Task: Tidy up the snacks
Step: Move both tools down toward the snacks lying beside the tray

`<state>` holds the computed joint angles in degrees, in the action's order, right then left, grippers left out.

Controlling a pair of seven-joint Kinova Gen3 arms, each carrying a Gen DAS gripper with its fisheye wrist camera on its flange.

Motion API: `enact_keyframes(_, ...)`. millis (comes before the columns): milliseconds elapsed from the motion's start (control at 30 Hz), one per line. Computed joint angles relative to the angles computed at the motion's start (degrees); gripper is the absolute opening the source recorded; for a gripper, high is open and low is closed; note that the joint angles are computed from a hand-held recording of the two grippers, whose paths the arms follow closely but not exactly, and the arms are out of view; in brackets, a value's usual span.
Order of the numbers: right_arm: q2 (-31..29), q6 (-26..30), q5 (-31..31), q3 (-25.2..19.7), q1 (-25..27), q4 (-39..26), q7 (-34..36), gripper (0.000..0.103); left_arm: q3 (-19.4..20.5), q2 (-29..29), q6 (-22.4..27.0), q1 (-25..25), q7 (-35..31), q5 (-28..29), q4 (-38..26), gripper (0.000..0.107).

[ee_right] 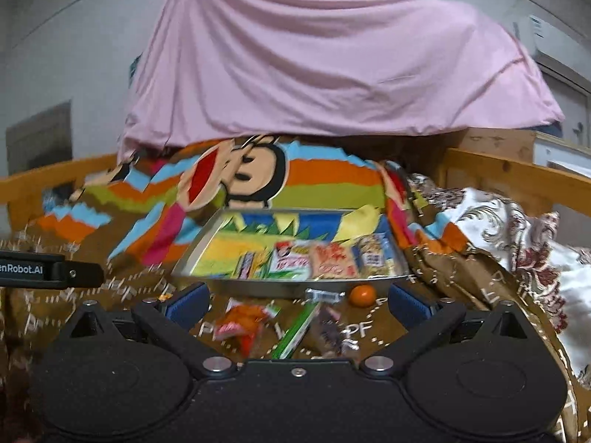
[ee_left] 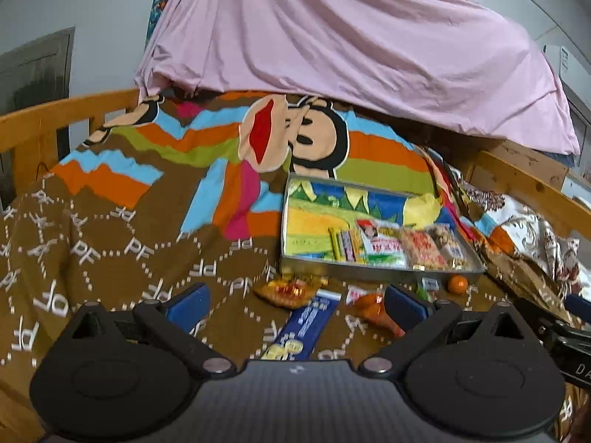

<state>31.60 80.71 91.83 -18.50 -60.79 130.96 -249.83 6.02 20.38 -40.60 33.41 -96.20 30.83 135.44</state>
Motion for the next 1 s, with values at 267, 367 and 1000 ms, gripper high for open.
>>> enact_keyframes(267, -1.0, -8.9, 3.0, -0.4, 4.7, -1.3, 2.3, 0.102, -0.7, 1.0, 0.6, -1.1, 0.0, 0.1, 0.2, 0.102)
enact_keyframes(367, -1.5, -12.2, 3.7, -0.3, 6.1, -1.8, 4.1, 0.102, -1.3, 1.3, 1.3, -0.7, -1.1, 1.3, -0.3, 0.102)
enact_keyframes(1000, -1.8, -17.1, 4.4, 0.2, 7.9, -3.0, 8.2, 0.102, -4.1, 1.0, 7.6, 1.9, -12.9, 10.8, -4.2, 0.102)
